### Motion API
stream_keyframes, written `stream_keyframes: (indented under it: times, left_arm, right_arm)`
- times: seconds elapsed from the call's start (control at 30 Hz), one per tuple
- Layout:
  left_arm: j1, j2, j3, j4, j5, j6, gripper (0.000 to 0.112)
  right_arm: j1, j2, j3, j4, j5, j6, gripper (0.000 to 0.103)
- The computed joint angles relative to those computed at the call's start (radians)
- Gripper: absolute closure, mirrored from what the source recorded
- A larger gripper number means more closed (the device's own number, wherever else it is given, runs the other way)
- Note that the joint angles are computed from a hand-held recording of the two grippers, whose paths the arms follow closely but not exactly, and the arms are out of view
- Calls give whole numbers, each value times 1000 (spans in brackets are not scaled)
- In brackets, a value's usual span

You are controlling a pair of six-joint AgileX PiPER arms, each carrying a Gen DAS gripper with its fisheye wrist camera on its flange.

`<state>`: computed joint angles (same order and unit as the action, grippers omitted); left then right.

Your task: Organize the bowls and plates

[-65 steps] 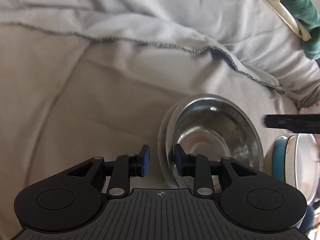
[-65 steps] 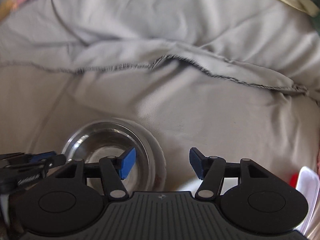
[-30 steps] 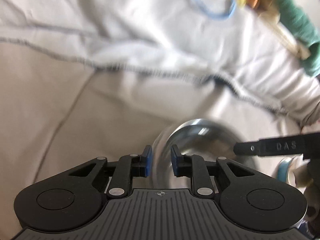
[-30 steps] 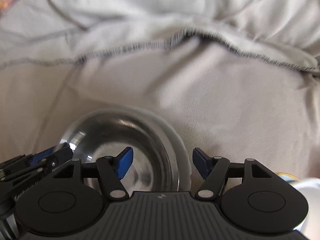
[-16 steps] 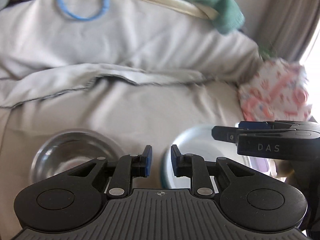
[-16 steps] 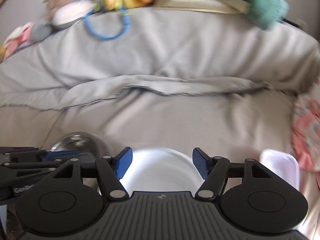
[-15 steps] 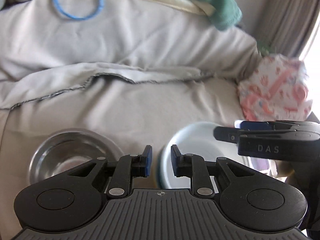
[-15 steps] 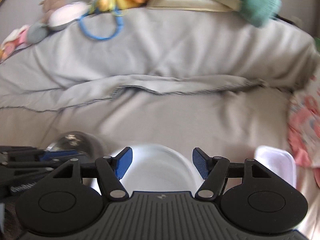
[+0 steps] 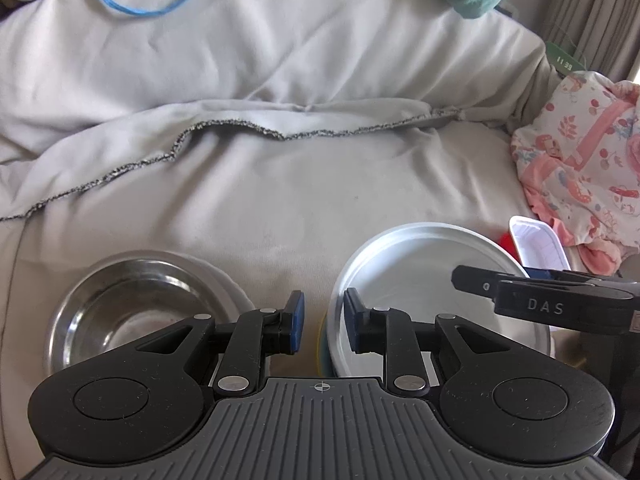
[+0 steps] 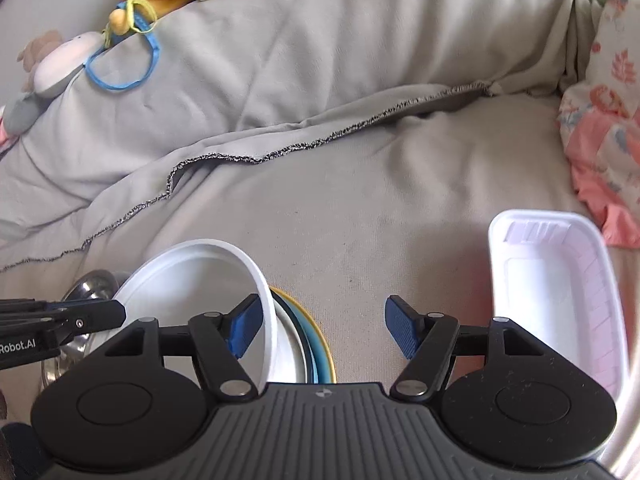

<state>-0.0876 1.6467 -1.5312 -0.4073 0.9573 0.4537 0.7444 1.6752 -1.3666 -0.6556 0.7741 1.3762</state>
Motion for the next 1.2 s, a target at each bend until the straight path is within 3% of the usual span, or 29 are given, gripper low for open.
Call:
stream_keyframes:
  times: [0.4,0.67,1.0,1.2]
  left_arm:
    - [-50,24,12,45,13,-21,88]
    - [33,54,2,-86,91,29,83]
    - [16,45,-4,-39,116,-47,83]
    - [34,19,39,-56,107,-42,83]
  right_arm:
    - [-48,-25,134,33,-184,38,36]
    - [-46,-36,190,226,-296,-133,36]
    - [-69,-23,207,410,-362,-290,36]
    - [-38,-14,191,294,-325,-196,36]
